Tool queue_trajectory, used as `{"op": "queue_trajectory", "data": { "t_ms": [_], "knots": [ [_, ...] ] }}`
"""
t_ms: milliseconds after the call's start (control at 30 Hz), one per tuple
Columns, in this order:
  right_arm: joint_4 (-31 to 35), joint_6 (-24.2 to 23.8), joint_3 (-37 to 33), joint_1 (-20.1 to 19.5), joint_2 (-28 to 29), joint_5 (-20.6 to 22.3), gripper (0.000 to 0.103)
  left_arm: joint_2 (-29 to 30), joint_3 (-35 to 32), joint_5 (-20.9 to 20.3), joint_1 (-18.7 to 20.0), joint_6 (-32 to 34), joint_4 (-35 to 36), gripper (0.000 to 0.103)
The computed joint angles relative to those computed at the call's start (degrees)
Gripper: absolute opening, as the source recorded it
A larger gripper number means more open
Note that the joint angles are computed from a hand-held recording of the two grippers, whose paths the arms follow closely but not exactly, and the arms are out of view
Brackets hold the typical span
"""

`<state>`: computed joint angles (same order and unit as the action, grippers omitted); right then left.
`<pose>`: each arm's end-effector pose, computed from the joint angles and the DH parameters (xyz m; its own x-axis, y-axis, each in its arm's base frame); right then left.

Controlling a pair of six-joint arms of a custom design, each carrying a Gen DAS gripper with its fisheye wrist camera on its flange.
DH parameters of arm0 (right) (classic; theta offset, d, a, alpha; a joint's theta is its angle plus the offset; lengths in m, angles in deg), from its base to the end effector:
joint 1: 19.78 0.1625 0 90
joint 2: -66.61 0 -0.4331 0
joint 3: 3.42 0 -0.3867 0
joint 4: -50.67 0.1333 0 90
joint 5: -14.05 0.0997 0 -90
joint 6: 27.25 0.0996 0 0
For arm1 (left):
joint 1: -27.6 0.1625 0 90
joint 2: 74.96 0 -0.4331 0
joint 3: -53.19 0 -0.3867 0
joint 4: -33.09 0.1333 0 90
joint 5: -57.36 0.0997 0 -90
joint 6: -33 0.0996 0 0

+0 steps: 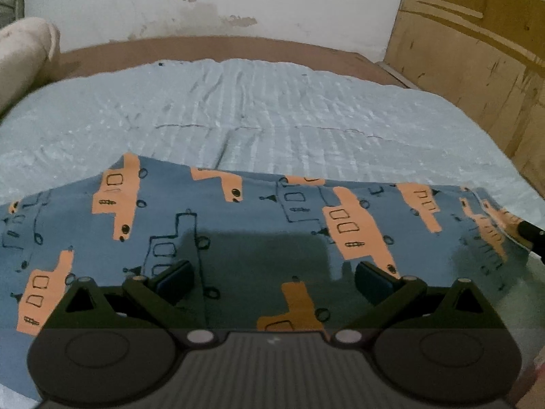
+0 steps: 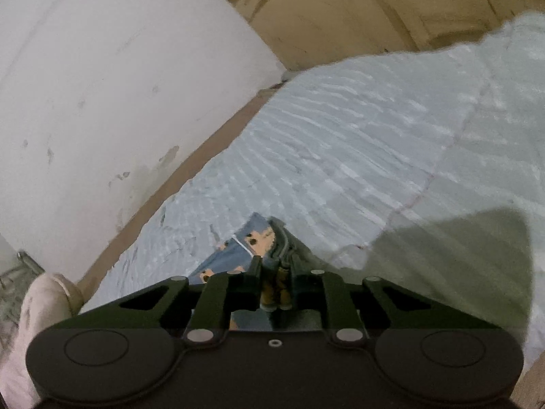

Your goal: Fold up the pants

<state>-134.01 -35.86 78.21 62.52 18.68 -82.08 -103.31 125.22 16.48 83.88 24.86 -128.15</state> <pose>0.0215 -0.7566 0.3086 -0.9716 0.1512 0.1821 -0.0814 0.5091 -0.8568 -0.2591 -0.7641 0.0894 -0.8008 -0.0328 -0.5980 0.3826 0.7402 -0.5529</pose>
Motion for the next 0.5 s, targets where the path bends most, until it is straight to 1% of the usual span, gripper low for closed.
{"op": "queue_trajectory", "data": {
  "t_ms": [133, 200, 333, 400, 500],
  "knots": [
    [-1.4, -6.5, -0.7, 1.8, 1.0, -1.8, 0.015, -1.6, 0.4, -3.6, 0.6, -2.7, 0.8, 0.102],
    [-2.4, -10.3, -0.6, 2.9, 1.4, -1.9, 0.015, -2.5, 1.1, -5.5, 0.8, -3.5, -0.1, 0.102],
    [-4.1, -18.7, 0.4, 5.0, 1.7, -0.8, 0.015, -4.3, 3.4, -9.8, 1.4, -3.1, -4.2, 0.102],
    [-4.5, -22.9, 1.1, 6.1, 2.0, 0.2, 0.015, -5.0, 4.4, -11.0, 1.6, -3.3, -5.9, 0.102],
    [-4.0, -27.9, 2.5, 7.3, 2.1, 1.6, 0.015, -5.7, 5.3, -12.1, 1.8, -4.0, -8.0, 0.102]
  ]
}}
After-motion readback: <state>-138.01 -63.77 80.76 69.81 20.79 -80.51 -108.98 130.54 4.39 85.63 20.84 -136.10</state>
